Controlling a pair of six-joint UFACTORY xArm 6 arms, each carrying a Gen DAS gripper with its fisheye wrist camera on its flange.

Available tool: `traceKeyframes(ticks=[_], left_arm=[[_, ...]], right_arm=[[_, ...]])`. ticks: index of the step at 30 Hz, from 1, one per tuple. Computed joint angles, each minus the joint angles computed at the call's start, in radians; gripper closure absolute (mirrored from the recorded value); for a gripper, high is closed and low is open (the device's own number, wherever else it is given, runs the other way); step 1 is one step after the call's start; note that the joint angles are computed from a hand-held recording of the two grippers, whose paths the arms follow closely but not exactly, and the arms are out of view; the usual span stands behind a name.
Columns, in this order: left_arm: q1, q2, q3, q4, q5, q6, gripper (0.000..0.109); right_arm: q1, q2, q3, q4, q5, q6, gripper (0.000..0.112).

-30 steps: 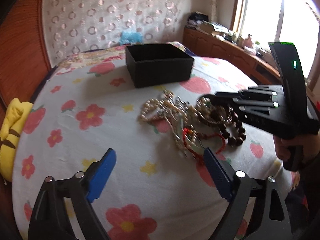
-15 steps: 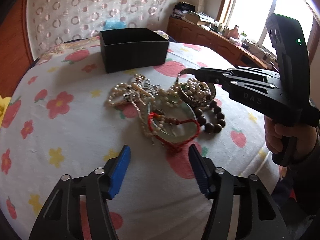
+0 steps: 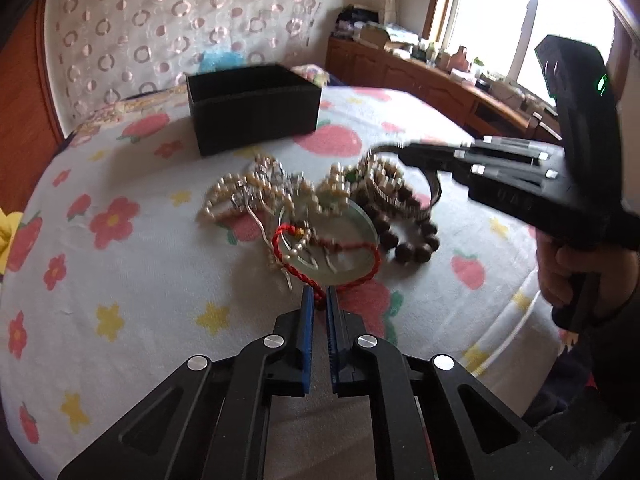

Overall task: Organize jewelry
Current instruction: 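Grasp the red string bracelet with the left tool while the right tool holds the bangle, then carry both items over the black box and open both tools to drop them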

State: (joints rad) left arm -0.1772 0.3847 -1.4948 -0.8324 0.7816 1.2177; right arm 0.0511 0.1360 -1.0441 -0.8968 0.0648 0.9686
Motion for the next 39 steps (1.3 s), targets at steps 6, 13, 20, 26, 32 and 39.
traceKeyframes(ticks=[6,13,20,26,32,39], left_arm=[[0.025,-0.034,-0.006,-0.087,0.028,0.049,0.104],[0.036,-0.03,-0.051,-0.134,0.036,0.055,0.105],[0.041,0.003,-0.13,-0.156,0.031,0.041,0.105],[0.032,0.063,-0.237,-0.162,0.007,0.029,0.105],[0.015,0.196,-0.443,-0.101,-0.004,-0.064,0.105],[-0.006,0.379,-0.738,-0.006,0.029,-0.172,0.105]], right_arm=[[-0.008,-0.015,0.012,-0.049,-0.003,0.052,0.104],[-0.014,-0.018,0.015,-0.067,-0.008,0.068,0.104],[-0.019,-0.01,-0.009,-0.052,-0.009,0.039,0.104],[-0.016,0.042,-0.09,0.032,0.004,-0.076,0.104],[-0.017,0.137,-0.237,0.17,0.02,-0.241,0.104],[-0.014,0.291,-0.463,0.389,0.06,-0.486,0.104]])
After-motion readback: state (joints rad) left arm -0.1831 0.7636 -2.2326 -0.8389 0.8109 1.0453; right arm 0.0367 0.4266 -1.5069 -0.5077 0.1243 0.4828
